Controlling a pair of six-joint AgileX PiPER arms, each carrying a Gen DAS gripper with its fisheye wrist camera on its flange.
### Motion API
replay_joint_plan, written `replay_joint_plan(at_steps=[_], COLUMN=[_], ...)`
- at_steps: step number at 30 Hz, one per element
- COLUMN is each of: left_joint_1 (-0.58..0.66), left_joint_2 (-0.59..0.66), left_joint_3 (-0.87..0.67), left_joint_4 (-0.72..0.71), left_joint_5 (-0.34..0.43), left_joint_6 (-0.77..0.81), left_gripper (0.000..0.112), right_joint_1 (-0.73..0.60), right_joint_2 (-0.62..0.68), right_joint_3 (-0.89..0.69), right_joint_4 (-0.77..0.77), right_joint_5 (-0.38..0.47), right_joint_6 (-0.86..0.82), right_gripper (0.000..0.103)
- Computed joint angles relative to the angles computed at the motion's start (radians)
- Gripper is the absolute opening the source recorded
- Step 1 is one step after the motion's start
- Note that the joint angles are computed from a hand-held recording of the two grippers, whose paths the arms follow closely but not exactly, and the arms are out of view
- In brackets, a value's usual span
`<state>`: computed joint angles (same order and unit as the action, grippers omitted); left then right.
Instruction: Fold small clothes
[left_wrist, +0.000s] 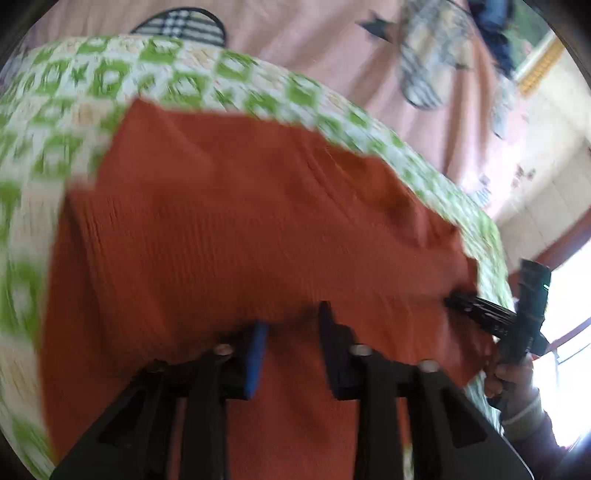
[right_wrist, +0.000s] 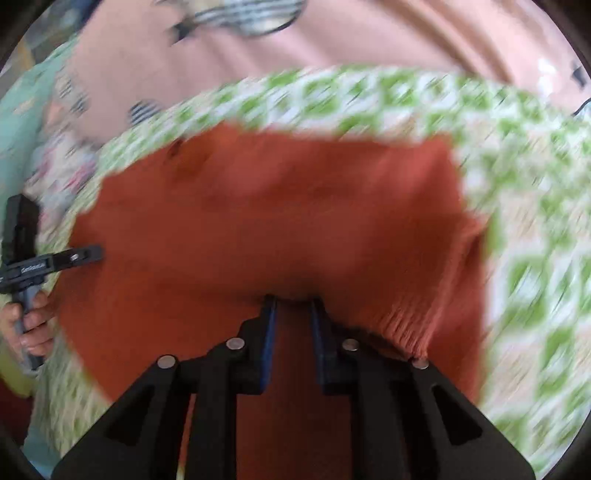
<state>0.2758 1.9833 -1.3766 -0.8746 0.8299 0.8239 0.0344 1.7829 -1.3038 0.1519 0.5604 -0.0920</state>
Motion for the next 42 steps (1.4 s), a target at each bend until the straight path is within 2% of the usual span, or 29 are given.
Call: replay_joint_plan(at_steps=[3,4,6,8,11,15,19,22,23,26,28,33,38,42], left_joint_1=[0.001,0.006,0.028,0.062,0.112,0.157,0.233,0.314,0.349,0.413,0.44,0.543,0.496,0.467], left_joint_2=[0.084,0.093,0.072,0.04,-0.055,-0.213,-0.391,-0.506,-0.538,-0.575,-0.58,-0.555,-0.539,-0.457], left_joint_3=[-0.224,-0.268,-0.289,-0.263,-0.114,0.185,0.519,0.695,0.752,0.831,0.875,0.973,0.964,0.906], left_joint_4=[0.116,0.135,0.138,0.086,-0.031,-0.145,-0.253,-0.286,-0.293,-0.278,-0.275,-0.337,-0.413,-0.545], left_joint_5=[-0.005,-0.017,-0.065,-0.09,-0.079,-0.045,0.019,0.076,0.095,0.128,0.12,0.134,0.088,0.048], left_joint_6=[-0.2,-0.247,-0.295,-0.283,-0.157,0.037,0.222,0.298,0.326,0.361,0.376,0.476,0.492,0.489], left_gripper=[0.022,0.03,0.041,0.044,0.045,0.046,0.047,0.056,0.058,0.06,0.061,0.066,0.068,0.068], right_joint_1=[-0.057,-0.077,-0.118,-0.143,-0.147,-0.132,-0.086,-0.087,-0.081,-0.059,-0.028,0.087,0.137,0.184], right_joint_2=[-0.013,-0.026,-0.059,-0.1,-0.164,-0.259,-0.341,-0.452,-0.493,-0.591,-0.637,-0.69,-0.716,-0.716], right_joint_3=[-0.069,-0.079,-0.064,-0.023,0.079,0.281,0.453,0.599,0.651,0.76,0.807,0.847,0.867,0.863], right_joint_4=[-0.071,-0.072,0.007,0.113,0.218,0.393,0.487,0.623,0.67,0.743,0.741,0.561,0.53,0.503], right_joint_5=[-0.074,-0.084,-0.09,-0.085,-0.087,-0.098,-0.143,-0.156,-0.159,-0.169,-0.181,-0.193,-0.191,-0.206], right_joint_6=[0.182,0.221,0.196,0.107,0.001,-0.155,-0.22,-0.317,-0.341,-0.365,-0.336,-0.128,-0.063,-0.019], right_gripper=[0.023,0.025,0.025,0.025,0.025,0.025,0.025,0.026,0.03,0.04,0.041,0.042,0.043,0.043])
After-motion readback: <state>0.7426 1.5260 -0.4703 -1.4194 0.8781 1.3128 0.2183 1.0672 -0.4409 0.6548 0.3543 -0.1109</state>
